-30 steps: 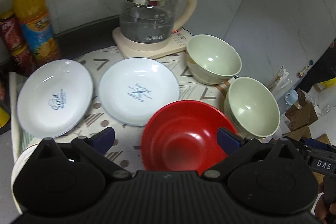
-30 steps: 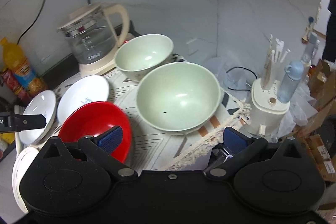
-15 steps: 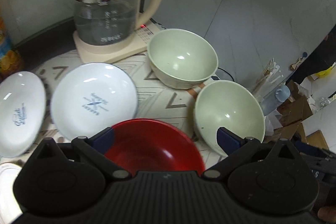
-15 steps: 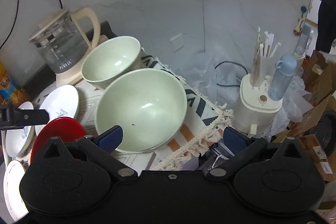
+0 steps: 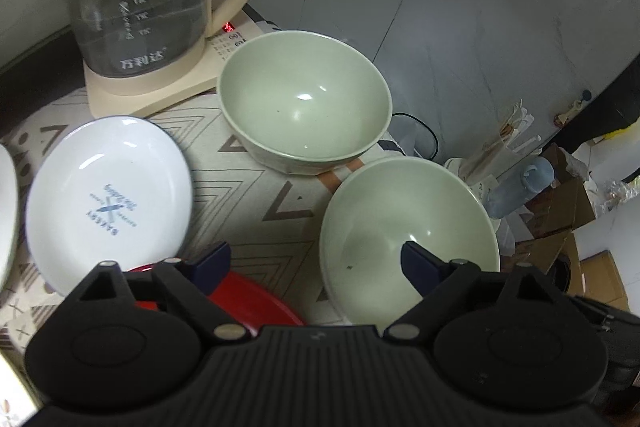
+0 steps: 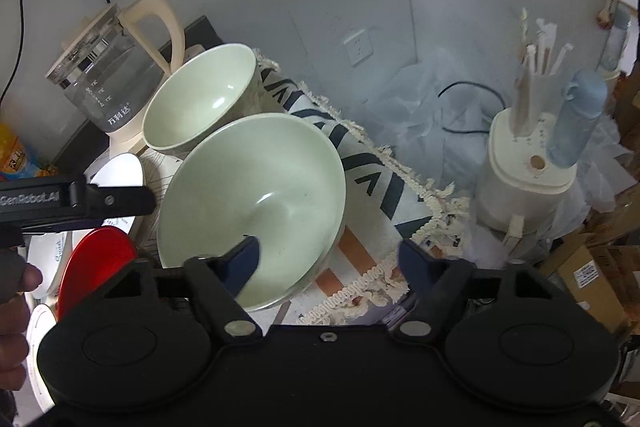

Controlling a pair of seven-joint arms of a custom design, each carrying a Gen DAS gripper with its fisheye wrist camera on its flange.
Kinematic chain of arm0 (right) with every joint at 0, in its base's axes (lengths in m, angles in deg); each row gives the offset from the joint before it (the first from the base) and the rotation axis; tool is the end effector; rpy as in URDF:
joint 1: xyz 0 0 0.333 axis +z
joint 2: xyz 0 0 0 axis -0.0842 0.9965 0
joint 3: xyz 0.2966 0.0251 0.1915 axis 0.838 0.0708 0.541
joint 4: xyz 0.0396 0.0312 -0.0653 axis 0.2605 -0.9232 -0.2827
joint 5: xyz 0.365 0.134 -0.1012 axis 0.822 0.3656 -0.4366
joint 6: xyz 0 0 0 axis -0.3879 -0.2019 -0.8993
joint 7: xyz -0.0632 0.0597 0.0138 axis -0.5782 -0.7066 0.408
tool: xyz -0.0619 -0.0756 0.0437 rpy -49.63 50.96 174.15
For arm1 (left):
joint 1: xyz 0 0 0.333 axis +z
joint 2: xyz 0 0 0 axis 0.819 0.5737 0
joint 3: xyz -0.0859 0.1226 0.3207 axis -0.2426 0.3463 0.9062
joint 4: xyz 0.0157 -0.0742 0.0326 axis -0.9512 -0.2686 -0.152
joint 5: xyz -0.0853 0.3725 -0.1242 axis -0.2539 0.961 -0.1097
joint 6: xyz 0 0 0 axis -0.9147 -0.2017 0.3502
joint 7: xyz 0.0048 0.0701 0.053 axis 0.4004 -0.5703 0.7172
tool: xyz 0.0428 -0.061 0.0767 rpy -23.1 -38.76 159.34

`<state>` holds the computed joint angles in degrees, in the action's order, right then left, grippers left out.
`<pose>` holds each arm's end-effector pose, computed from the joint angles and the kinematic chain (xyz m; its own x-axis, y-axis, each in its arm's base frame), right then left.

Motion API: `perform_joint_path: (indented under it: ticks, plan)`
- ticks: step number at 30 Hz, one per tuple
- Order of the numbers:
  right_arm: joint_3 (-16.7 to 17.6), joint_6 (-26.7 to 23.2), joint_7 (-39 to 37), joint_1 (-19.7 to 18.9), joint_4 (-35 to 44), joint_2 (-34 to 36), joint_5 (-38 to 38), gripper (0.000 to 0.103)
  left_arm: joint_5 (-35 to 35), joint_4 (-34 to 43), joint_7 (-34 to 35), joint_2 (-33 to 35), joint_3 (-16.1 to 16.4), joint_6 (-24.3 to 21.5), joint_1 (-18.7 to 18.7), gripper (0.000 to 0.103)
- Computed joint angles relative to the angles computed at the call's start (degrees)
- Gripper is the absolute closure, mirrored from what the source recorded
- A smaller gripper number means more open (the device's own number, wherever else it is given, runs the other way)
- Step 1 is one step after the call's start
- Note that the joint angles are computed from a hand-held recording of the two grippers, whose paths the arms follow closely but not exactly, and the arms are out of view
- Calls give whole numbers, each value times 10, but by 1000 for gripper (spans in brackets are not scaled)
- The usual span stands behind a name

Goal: Organize plates and bowls

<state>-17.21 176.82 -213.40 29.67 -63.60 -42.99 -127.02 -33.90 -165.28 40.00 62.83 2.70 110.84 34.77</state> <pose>0.4549 0.3713 0.3197 -0.5518 -0.7825 -0.2886 -0.6381 0.6189 -0.4581 0.6237 -0.4337 0.3273 -0.5996 -0.7731 0.2071 -0.7660 0.4794 -0.4282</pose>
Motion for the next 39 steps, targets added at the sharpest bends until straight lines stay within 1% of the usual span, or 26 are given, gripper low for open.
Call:
perform_joint_path:
  ticks: [1, 2, 3, 5, 6, 8, 9, 11, 12, 14, 17, 19, 22, 28, 32, 35, 37, 39]
  plan:
    - [-2, 15, -3, -5, -3, 2, -1, 42, 3, 7, -9, 5, 6, -4, -7, 21]
    - [-4, 29, -5, -9, -4, 4, -2, 47, 5, 16, -17, 10, 10, -10, -12, 30]
    - [-8, 40, -6, -11, -6, 6, -5, 48, 4, 24, -24, 16, 11, -17, -14, 34]
    - [-13, 56, -12, -14, -8, 9, -7, 57, 1, 37, -38, 27, 12, -27, -17, 44]
    - [-16, 62, -17, -15, -8, 10, -7, 60, 1, 41, -43, 30, 13, -28, -19, 46]
    - [-23, 74, -22, -16, -9, 13, -16, 69, 5, 49, -52, 38, 16, -32, -24, 57]
    - [-25, 78, -27, -17, -9, 14, -17, 71, 7, 55, -57, 42, 17, -37, -26, 61]
    - [-30, 87, -35, -18, -10, 17, -19, 75, 9, 71, -69, 54, 20, -53, -30, 76]
    - [-32, 93, -41, -20, -10, 19, -17, 77, 8, 79, -75, 60, 20, -61, -30, 80]
    - [-35, 105, -55, -23, -11, 22, -10, 81, 5, 89, -86, 69, 20, -70, -30, 95]
    - [-40, 123, -75, -23, -11, 28, 0, 88, 7, 94, -98, 74, 21, -71, -32, 97]
    - [-48, 123, -85, -17, -9, 28, 0, 90, 10, 91, -104, 72, 24, -66, -33, 97]
    - [-62, 136, -74, -9, -11, 25, -21, 90, 1, 84, -103, 67, 14, -62, -22, 97]
    - [-56, 101, -88, -9, -1, 7, -42, 90, -16, 49, -93, 37, 0, -33, -4, 97]
    - [-44, 82, -71, -17, 5, -8, -76, 90, -34, 21, -77, 11, -13, -9, 12, 97]
    - [-35, 73, -48, -23, 11, -16, -113, 90, -47, 1, -73, -9, -17, 5, 21, 97]
    - [-24, 49, -37, -22, 21, -18, -133, 91, -56, -18, -66, -25, -22, 17, 30, 97]
    - [-11, 30, -46, -24, 31, -18, -133, 92, -57, -33, -67, -41, -17, 30, 31, 97]
